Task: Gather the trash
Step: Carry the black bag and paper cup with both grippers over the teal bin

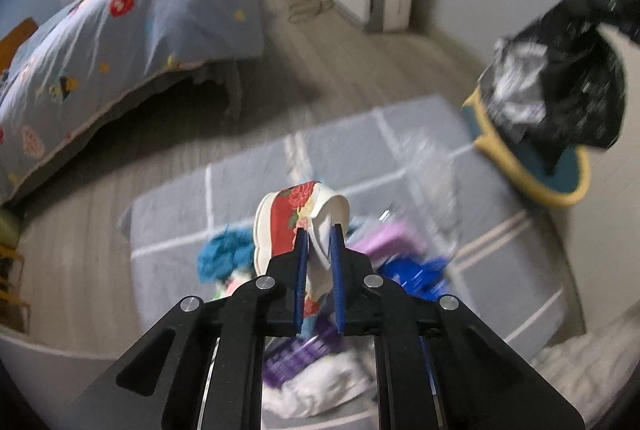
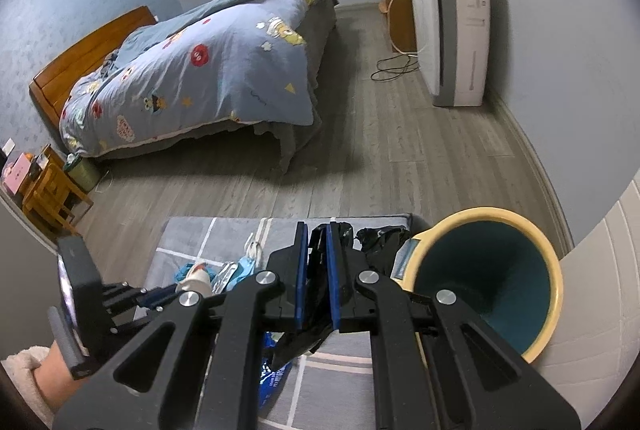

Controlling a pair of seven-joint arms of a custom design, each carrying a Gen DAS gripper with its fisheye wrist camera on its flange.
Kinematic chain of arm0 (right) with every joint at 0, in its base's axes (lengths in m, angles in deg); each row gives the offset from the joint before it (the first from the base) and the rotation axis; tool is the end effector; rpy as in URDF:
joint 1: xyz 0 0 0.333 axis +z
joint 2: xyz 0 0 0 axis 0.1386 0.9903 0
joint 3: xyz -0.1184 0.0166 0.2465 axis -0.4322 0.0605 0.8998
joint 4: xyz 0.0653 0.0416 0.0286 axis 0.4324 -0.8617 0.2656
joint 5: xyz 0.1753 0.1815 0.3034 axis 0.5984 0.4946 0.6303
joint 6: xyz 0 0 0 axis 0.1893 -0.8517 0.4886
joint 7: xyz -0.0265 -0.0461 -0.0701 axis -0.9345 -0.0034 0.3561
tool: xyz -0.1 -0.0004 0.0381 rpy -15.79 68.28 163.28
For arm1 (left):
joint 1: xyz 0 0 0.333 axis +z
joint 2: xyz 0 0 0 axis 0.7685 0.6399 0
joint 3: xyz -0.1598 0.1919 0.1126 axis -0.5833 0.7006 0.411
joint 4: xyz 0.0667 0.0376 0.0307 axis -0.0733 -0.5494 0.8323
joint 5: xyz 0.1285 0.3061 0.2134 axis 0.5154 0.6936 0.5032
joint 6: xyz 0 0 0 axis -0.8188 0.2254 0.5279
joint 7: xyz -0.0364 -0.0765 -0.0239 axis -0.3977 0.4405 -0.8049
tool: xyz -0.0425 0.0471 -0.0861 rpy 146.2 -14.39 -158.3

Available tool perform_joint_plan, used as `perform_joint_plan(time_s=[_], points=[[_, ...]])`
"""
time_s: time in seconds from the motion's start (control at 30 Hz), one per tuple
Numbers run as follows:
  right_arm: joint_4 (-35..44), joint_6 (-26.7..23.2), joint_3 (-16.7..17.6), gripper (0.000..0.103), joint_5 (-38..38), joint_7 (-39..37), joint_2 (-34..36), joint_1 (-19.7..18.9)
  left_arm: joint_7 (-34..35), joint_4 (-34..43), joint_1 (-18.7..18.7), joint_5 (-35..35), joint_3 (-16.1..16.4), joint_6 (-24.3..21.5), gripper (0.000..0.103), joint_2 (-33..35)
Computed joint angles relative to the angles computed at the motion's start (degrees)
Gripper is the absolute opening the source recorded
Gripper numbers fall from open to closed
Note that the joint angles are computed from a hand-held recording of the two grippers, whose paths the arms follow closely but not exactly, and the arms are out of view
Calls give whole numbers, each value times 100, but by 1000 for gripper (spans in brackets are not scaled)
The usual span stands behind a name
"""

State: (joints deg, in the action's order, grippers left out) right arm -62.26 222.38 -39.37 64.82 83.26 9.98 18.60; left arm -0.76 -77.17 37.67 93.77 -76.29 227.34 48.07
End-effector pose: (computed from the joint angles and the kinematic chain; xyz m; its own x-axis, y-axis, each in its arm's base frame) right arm 0.5134 0.0585 0.4763 0.3985 -0.8884 -0.2278 -0.7077 -0.1399 -0.6925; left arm 0.4382 -0.2011 0.3987 -0.0701 -0.9950 -0.0717 -0.8321 0.0980 -0.5459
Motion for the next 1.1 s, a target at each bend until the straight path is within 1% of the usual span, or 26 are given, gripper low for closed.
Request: perform_joint_plan(time_s=[0.13,0.33,0.53,0.63,0.8,0.93,1.0,1.1], points=[[51,-32,-104,9,85,-57,7,-70,78,514,-92,10,-92,100,12,291],[212,-57,-255,9,157,-156,123,-287,461,1506,-290,-164,-219,210,12,1057],[486,-152,-384,9,130,-165,439,-577,933,2494,-468,-307,-435,144,12,1917],[576,-199,-394,9,80,-95,586,-725,1083,2899,-533,-378,-526,137,12,2297],[759,-247,-409,9,-30,89,903,-942,1478,3410,-529,-871,-682,171,12,2793],[948,-301,-436,9,-65,272,1225,-1110,1729,3954,-563,-981,-784,129,12,3319],[1051,-321,-431,9,-164,460,1408,-1193,1960,4056,-496,-1172,-890,190,12,3460],[1178,-281,-398,9,-453,821,1649,-1271,2060,4423,-553,-1208,-930,110,12,3830]])
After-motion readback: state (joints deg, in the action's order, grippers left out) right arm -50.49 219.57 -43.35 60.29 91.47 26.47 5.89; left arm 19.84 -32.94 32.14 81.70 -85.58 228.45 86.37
